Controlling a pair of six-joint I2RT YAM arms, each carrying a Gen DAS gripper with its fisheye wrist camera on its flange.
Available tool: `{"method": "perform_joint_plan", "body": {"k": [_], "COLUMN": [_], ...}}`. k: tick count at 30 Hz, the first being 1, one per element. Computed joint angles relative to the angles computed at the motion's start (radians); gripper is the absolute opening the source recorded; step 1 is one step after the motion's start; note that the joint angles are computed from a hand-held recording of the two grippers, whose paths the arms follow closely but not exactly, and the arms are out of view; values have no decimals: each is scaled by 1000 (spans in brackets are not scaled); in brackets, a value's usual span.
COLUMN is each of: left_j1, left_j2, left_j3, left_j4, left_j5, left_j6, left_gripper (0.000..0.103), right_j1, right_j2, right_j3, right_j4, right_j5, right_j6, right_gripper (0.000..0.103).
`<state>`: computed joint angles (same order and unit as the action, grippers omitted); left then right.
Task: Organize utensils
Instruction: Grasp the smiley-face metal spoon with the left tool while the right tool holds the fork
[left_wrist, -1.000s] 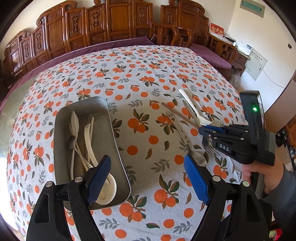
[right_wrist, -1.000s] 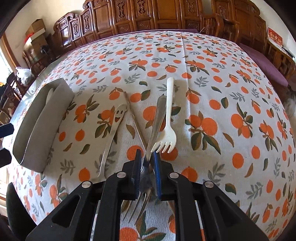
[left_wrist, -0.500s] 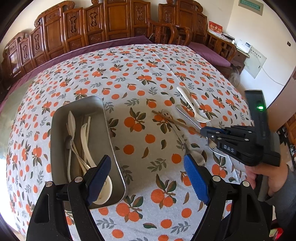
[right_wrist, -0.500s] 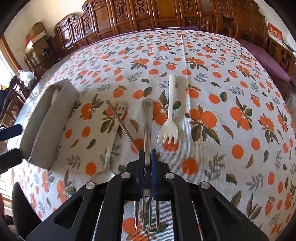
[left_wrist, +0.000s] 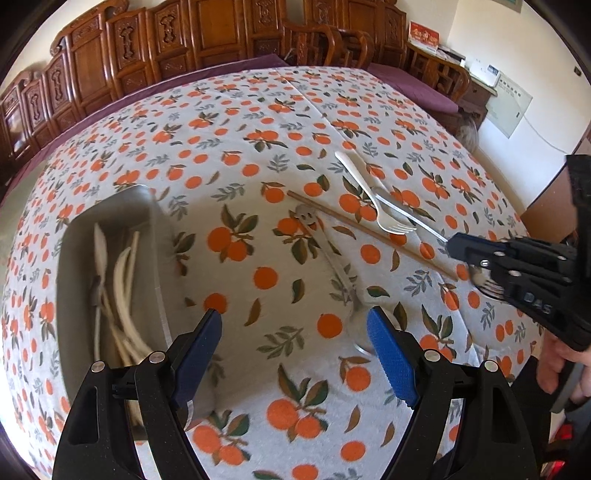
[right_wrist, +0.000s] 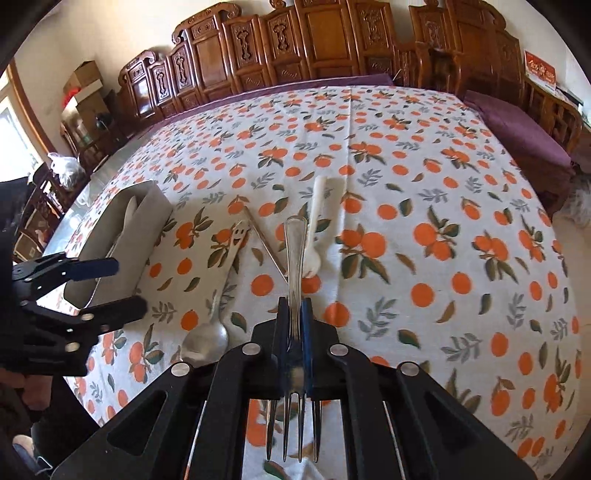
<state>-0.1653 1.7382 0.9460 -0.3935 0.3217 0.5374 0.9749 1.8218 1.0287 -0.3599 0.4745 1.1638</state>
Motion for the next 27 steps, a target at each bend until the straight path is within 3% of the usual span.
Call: {"method": "perform_joint_plan", "body": {"k": [3, 16, 20, 26, 27], "left_j1": [-43, -182, -202, -196, -190], "left_j2": [28, 207, 215, 207, 204], "left_j3": [5, 104, 109, 112, 110], "left_j4": [22, 39, 55, 37, 34], "left_j5": [-19, -130, -158, -168, -165], "left_j6": [-29, -132, -144, -133, -126], "left_gripper": [76, 47, 45, 18, 9], "right_j1": [7, 34, 42, 54, 55], "right_j2": [-32, -105, -109, -99, -96], "right_j3": [-42, -184, -186, -162, -158], "right_j4": [3, 38, 36, 25, 25], "right_j5": [11, 29, 34, 38, 38], "right_j6": [10, 91, 97, 98, 99], "right_gripper": [8, 8, 8, 8, 8]}}
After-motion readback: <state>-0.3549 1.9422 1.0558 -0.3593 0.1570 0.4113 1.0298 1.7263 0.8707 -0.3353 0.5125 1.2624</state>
